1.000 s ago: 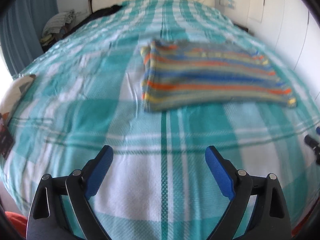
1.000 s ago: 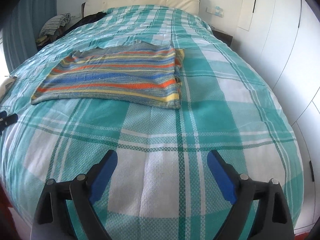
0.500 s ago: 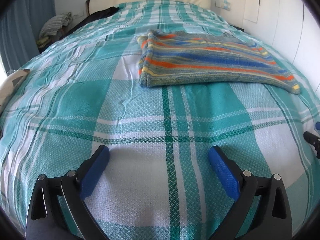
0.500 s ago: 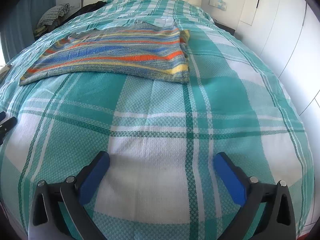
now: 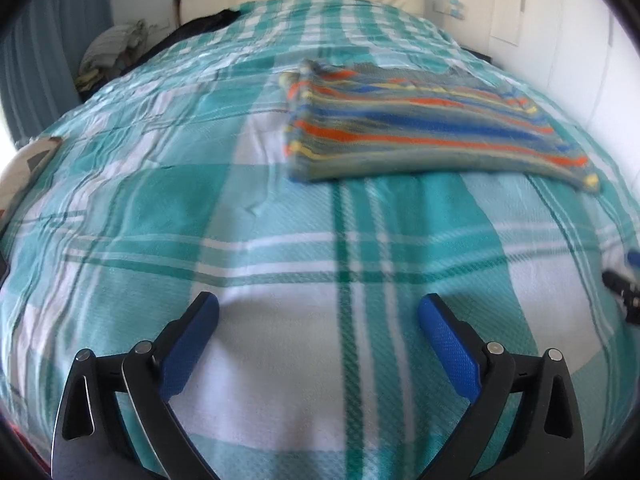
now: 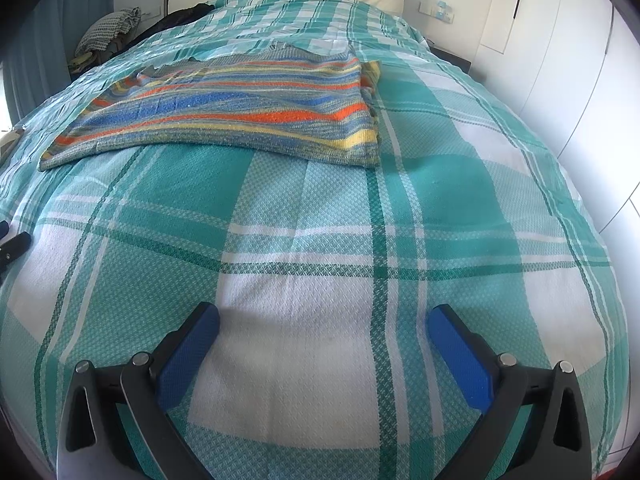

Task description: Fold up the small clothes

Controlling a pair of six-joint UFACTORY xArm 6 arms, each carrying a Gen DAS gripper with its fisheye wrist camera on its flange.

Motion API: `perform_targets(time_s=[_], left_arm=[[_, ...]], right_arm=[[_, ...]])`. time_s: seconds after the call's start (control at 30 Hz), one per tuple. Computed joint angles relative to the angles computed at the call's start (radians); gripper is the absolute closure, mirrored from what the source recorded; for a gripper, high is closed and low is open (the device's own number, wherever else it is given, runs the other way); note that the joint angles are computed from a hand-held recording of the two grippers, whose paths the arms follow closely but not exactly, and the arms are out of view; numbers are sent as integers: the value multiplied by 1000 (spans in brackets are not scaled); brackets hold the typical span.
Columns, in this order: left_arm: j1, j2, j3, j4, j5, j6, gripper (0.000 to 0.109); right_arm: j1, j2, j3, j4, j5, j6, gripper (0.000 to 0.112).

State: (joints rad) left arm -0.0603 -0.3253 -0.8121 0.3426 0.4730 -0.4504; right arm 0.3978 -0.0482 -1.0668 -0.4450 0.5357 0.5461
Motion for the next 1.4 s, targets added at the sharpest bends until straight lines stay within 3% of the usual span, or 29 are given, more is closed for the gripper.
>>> perform_targets(time_s=[0.1,0.23,0.3,0.37,0.5,0.63,1.4], left_arm=[[64,30,-70,41,10,-102,8],[141,133,-167,-85,-2,37,7],[163,216,-222,-102,53,101,6],[173,219,-184,-103,-10,121,6],[158,205,-169,-1,-11,43,6],[168,204,-163,-69,-27,90,6],[176,199,-159,-70,-25,101,6]], right_arm=[[-1,-1,3,8,-7,-4,9],[-1,0,6,-7,-15,8,9],[-2,0,8,-14,-19,13,9],[-3,-2,12,-19,-27,19,9],[-4,-6,21,-32,-40,33,9],[-6,-10,29,-43,-52,45,9],[-7,-7,35,-129,-73,118,9]])
